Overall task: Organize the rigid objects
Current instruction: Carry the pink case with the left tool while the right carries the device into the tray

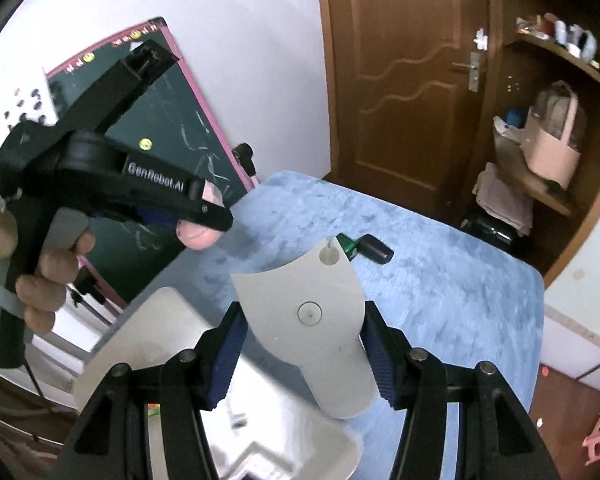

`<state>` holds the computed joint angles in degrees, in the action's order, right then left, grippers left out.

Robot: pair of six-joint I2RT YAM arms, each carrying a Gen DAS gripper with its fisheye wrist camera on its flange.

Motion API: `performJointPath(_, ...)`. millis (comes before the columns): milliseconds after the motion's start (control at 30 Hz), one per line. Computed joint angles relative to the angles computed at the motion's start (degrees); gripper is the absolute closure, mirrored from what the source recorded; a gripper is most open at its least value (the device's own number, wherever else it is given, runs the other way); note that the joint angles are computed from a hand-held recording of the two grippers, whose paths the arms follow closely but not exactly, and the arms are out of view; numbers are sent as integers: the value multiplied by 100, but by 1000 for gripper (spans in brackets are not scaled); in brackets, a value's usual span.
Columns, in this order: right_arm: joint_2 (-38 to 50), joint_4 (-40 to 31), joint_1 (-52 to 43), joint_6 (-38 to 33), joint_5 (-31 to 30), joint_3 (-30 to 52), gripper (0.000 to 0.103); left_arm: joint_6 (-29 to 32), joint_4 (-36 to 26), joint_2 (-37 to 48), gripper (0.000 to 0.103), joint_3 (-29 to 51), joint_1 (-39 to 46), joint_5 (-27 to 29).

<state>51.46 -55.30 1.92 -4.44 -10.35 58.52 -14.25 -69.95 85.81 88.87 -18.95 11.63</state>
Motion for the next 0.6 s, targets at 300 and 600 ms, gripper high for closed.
performJointPath(300,-1343,-918,3425,2380,2197,-780,45,261,130,-1652,48,-1821,-781,-585)
performJointPath(600,-1500,-1157,5264,4342,2511,-2035,45,-131,398,-2338,47,-3333,-1475,-1009)
